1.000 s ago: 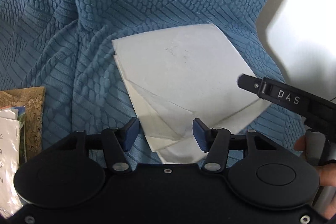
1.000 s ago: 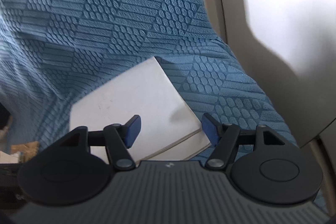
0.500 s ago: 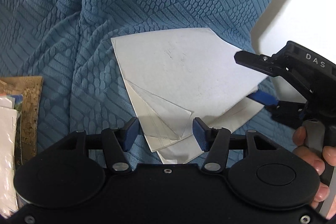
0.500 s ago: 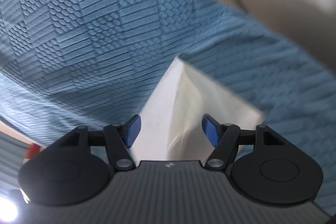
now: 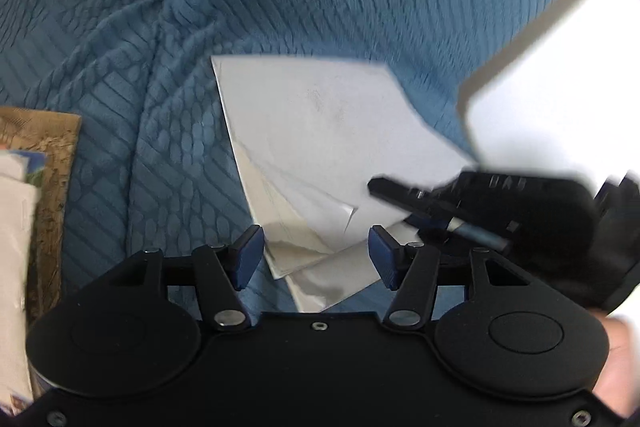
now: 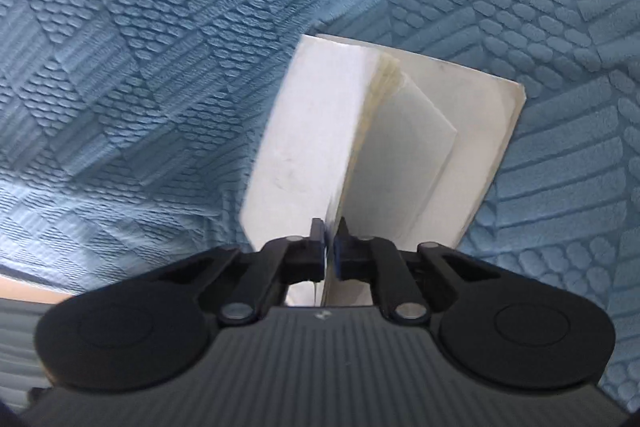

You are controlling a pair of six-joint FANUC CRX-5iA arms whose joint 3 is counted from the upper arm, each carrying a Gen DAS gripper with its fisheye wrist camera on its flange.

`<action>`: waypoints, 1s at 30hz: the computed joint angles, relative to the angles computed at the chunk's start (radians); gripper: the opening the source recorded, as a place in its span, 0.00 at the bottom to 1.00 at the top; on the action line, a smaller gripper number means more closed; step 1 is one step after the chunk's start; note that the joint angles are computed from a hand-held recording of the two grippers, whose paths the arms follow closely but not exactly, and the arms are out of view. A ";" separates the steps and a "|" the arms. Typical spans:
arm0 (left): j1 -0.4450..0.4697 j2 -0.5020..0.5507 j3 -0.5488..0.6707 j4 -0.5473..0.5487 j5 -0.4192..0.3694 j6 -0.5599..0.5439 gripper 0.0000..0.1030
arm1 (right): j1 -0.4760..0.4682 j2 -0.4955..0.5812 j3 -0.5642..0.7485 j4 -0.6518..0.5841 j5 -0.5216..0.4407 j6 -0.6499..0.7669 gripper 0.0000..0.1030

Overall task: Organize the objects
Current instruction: 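Lower the right gripper onto the white envelope and close on its edge, then lift the envelope with the right gripper while the left gripper closes on its other edge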

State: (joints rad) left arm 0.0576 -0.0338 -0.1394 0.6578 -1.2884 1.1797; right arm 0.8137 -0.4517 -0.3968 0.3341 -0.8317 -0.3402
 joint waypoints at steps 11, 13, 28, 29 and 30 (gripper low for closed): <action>0.119 0.077 -0.121 0.357 -0.146 0.096 0.79 | 0.043 -0.062 -0.025 0.122 0.043 -0.155 0.06; 0.127 0.075 -0.130 0.353 -0.133 0.107 0.80 | 0.052 -0.072 -0.032 0.148 0.043 -0.185 0.06; 0.115 0.121 -0.157 0.403 -0.077 0.165 0.80 | 0.115 -0.189 -0.101 0.258 0.013 -0.299 0.06; 0.114 0.120 -0.159 0.404 -0.075 0.165 0.80 | 0.121 -0.194 -0.103 0.273 0.007 -0.301 0.05; 0.116 0.119 -0.163 0.407 -0.074 0.167 0.80 | 0.128 -0.195 -0.101 0.287 -0.001 -0.295 0.05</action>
